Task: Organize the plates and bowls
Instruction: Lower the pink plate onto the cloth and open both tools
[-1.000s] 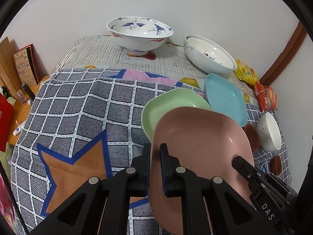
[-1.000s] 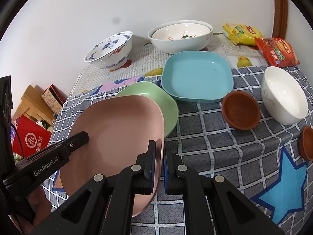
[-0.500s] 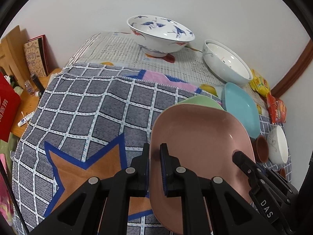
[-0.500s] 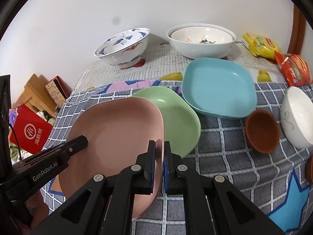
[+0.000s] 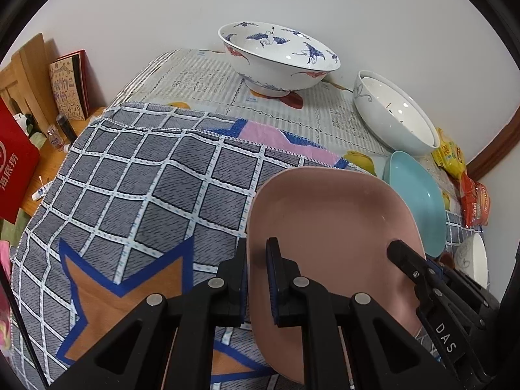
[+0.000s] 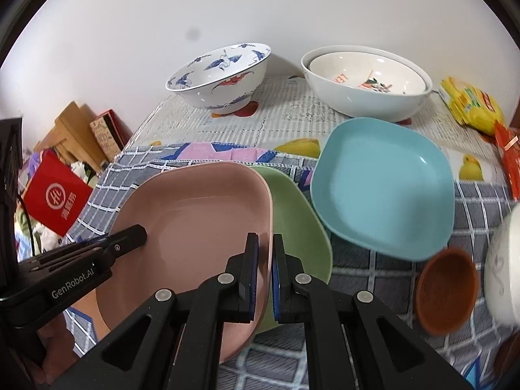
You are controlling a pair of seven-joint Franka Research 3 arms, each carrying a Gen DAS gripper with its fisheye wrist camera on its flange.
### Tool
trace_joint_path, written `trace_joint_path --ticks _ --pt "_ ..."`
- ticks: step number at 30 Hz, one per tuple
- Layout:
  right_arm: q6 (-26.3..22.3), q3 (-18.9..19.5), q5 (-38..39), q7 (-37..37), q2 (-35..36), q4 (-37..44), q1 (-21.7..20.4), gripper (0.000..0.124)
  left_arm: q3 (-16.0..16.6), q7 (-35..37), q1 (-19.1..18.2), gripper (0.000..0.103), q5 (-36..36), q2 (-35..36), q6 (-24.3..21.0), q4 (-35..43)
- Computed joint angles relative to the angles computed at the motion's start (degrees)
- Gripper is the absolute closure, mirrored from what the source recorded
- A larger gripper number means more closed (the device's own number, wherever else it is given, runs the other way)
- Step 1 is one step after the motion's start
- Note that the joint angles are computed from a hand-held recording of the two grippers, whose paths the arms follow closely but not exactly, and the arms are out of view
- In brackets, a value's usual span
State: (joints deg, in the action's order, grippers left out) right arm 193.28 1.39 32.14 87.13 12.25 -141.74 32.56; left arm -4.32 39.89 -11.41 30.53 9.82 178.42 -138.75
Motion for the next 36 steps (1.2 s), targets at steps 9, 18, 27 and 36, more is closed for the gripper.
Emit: trace_joint_path --ticks 9,18,27,36 --pt "2.72 10.01 -13.95 5.1 2.98 0.34 -14.93 0.116 2.7 -8.32 -3.94 0.091 6.3 2.28 -3.4 3.35" --pt "6.19 10.95 -21.1 8.71 5.39 1.05 -17.96 0.113 2.66 -16.43 -4.23 0.09 12.3 2.91 -5.64 4.6" --pt "10.01 7.68 -19.1 7.92 4.83 -0.16 -14.01 0.106 -2.21 -11.38 -0.43 0.088 6.69 2.0 -6.79 3.48" --pt "5.38 13.85 -33.25 19.75 -1.98 -6.27 -24.35 0.096 -2.84 -8.0 -1.33 0.079 4.69 0.08 -7.04 1.64"
